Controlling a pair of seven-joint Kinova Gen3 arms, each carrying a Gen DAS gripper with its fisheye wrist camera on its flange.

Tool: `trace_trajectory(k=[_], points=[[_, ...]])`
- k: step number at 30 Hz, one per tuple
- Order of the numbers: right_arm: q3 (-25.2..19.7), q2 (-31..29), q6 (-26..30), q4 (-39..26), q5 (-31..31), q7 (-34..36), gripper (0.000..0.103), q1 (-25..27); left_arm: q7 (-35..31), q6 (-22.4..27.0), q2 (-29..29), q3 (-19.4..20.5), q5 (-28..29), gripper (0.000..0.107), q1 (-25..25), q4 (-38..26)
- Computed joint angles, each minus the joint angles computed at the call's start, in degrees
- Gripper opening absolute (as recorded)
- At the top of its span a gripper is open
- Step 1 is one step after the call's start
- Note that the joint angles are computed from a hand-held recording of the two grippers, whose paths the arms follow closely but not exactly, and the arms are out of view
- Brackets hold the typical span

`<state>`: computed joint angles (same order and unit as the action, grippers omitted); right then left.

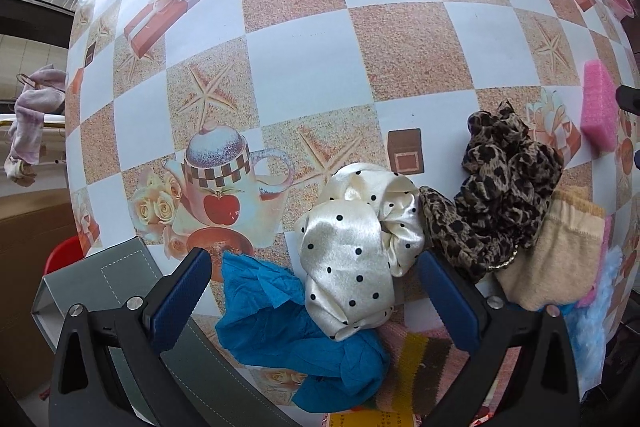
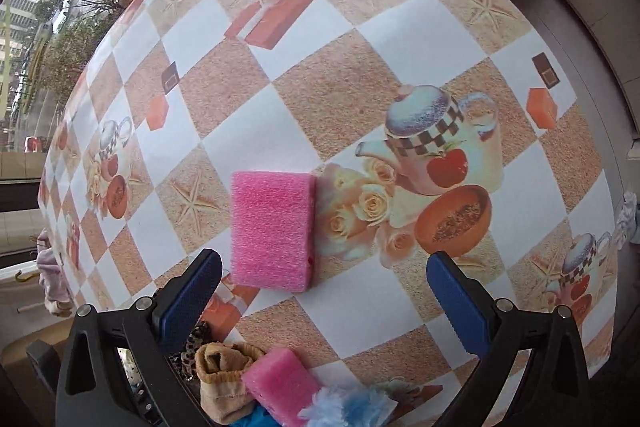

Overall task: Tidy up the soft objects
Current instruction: 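Grasp the white polka-dot scrunchie with left tool while right tool grasps pink sponge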

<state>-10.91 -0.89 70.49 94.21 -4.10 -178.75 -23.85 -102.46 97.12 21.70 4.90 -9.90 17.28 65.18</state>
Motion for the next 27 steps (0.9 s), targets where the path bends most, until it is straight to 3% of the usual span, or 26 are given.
trace_trajectory(k=[13, 17, 18, 21, 22, 23, 25, 27], points=[[1.8, 9.4, 1.4, -5.1, 1.1, 6.9, 0.103, -2.1, 0.0, -2.8, 5.9, -0.5, 0.0, 0.102, 0.1, -1.2], [2.1, 13.0, 6.4, -10.2, 3.1, 7.3, 0.089, -4.1, -1.8, -3.3, 7.0, -0.2, 0.3, 0.098, 0.2, -1.8], [2.2, 13.9, 7.1, -11.3, 3.7, 7.1, 0.082, -4.8, -2.5, -3.6, 6.6, -0.1, 0.5, 0.095, 0.1, -1.1], [3.0, 15.2, 9.9, -14.3, 5.5, 6.5, 0.055, -7.2, -4.5, -2.7, 7.0, 0.5, 3.6, 0.078, -1.4, -1.8], [2.6, 15.0, 10.1, -14.4, 5.9, 6.7, 0.049, -7.1, -4.7, -1.9, 7.1, 1.0, 5.0, 0.064, -2.3, -2.3], [2.7, 14.6, 9.4, -14.0, 5.7, 7.2, 0.049, -6.9, -5.2, -1.9, 7.0, 0.6, 5.5, 0.046, -2.2, -2.5], [2.8, 14.2, 8.0, -13.2, 4.7, 7.7, 0.049, -6.6, -6.3, -1.2, 7.3, 0.6, 5.1, 0.027, -1.8, -3.6], [2.9, 12.8, 8.1, -12.3, 4.4, 8.1, 0.049, -6.1, -6.6, -1.5, 7.1, 0.2, 4.4, 0.026, -1.5, -3.6]])
